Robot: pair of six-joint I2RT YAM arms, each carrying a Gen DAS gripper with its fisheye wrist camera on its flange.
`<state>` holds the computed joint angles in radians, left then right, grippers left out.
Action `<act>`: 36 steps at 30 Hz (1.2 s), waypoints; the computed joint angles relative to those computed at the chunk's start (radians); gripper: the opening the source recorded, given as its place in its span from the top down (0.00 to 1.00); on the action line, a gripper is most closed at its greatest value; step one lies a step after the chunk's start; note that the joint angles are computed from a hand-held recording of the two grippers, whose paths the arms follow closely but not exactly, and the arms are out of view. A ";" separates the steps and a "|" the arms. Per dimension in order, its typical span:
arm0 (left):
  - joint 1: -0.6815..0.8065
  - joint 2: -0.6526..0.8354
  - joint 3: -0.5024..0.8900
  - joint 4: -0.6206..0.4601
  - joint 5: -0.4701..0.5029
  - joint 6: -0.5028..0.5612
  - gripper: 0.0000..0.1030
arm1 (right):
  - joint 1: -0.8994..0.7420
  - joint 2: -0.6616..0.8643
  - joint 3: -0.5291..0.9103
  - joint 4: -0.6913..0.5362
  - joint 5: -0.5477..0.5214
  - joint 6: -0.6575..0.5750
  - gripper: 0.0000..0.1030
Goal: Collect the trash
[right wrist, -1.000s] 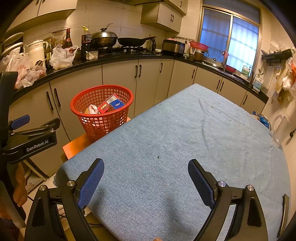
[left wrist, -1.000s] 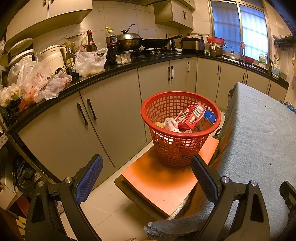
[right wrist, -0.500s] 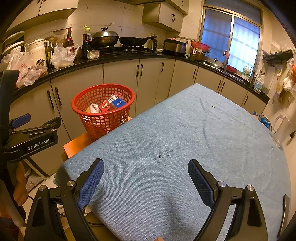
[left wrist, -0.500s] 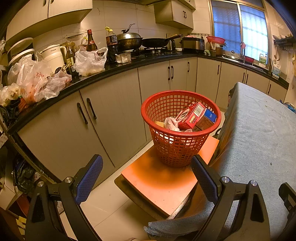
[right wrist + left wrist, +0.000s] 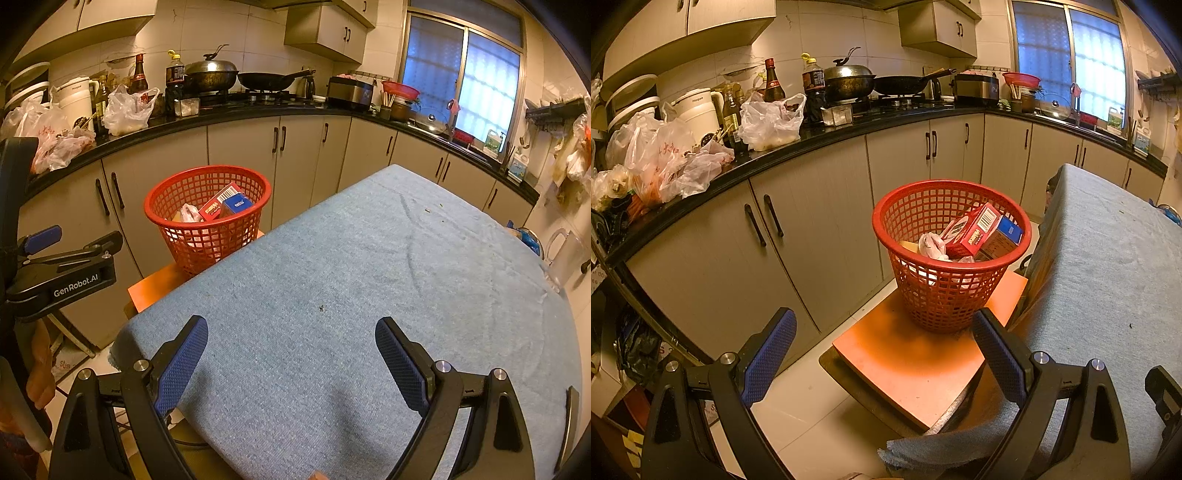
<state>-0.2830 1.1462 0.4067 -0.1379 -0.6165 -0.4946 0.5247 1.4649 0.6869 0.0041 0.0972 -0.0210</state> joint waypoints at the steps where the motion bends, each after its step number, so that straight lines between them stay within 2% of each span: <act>1: -0.013 -0.004 -0.005 -0.004 -0.008 -0.011 0.07 | -0.002 0.001 0.000 0.002 -0.001 -0.001 0.08; 17: -0.216 -0.018 0.073 -0.199 -0.146 -0.163 0.07 | -0.068 -0.123 -0.090 0.007 -0.045 0.014 0.08; 24: -0.366 0.058 0.170 -0.299 -0.227 -0.255 0.07 | -0.134 -0.210 -0.144 -0.006 -0.081 0.008 0.08; 30: -0.469 0.192 0.280 -0.291 -0.238 -0.252 0.07 | -0.280 -0.289 -0.194 -0.031 -0.138 -0.013 0.07; 34: -0.524 0.317 0.388 -0.247 -0.213 -0.196 0.07 | -0.434 -0.317 -0.206 -0.053 -0.187 -0.055 0.06; 36: -0.543 0.383 0.452 -0.217 -0.171 -0.159 0.07 | -0.524 -0.319 -0.205 -0.060 -0.209 -0.074 0.05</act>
